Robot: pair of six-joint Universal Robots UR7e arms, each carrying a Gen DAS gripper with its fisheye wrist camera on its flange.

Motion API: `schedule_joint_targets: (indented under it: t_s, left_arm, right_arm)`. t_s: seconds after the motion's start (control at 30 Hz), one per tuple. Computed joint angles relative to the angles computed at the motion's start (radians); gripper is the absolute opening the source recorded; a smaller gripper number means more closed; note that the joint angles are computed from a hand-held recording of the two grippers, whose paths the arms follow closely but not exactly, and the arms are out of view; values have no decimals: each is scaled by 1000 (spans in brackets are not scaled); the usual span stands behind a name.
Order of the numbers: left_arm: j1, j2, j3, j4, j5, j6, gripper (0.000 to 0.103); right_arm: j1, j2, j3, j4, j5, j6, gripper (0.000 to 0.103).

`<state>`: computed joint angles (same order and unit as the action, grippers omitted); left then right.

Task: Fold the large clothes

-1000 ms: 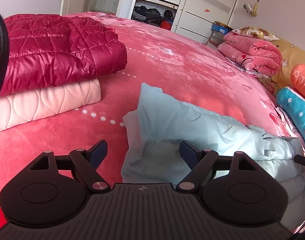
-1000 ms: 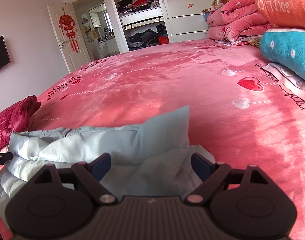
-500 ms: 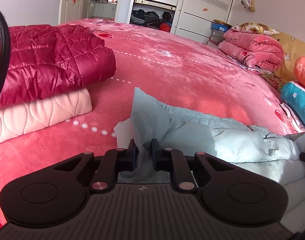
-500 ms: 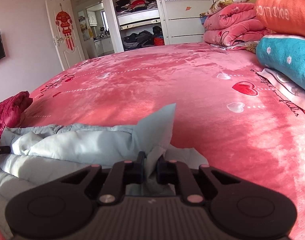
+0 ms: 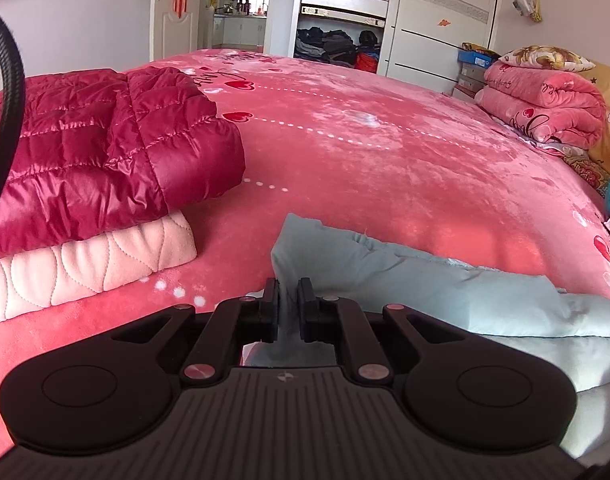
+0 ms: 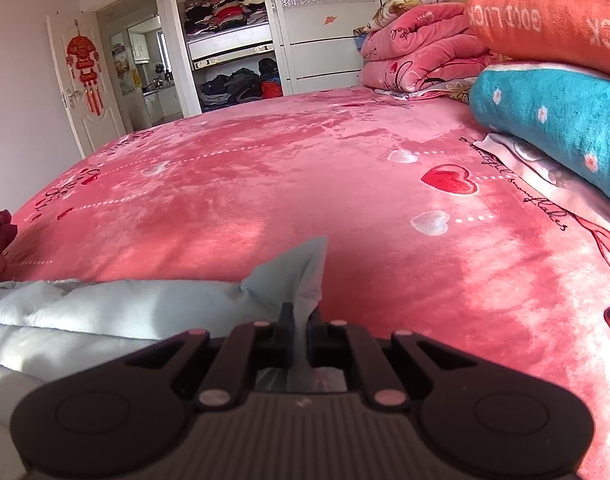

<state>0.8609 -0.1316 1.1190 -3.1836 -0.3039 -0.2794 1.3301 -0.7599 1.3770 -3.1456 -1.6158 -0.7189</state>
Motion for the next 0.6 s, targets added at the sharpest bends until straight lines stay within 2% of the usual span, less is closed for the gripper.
schedule_joint_targets:
  t_s: [0.17, 0.3, 0.4, 0.43, 0.5, 0.6]
  left_arm:
    - [10, 38, -65, -7, 7, 55, 11]
    - [-6, 17, -23, -23, -4, 25, 21]
    - [-29, 16, -6, -86, 7, 91, 27]
    - [-36, 14, 0, -102, 6, 104, 31]
    - [-54, 19, 3, -150, -3, 150, 34]
    - [-72, 42, -25, -199, -56, 232, 36]
  right_arm:
    - [-8, 23, -22, 9, -31, 33, 3]
    - [-10, 12, 2, -26, -33, 49, 6]
    - [-8, -6, 29, -66, -29, 71, 11]
    - [-6, -11, 36, -80, -29, 87, 14]
    - [-4, -26, 62, -117, -18, 113, 35]
    - [-4, -54, 119, -181, 33, 124, 44]
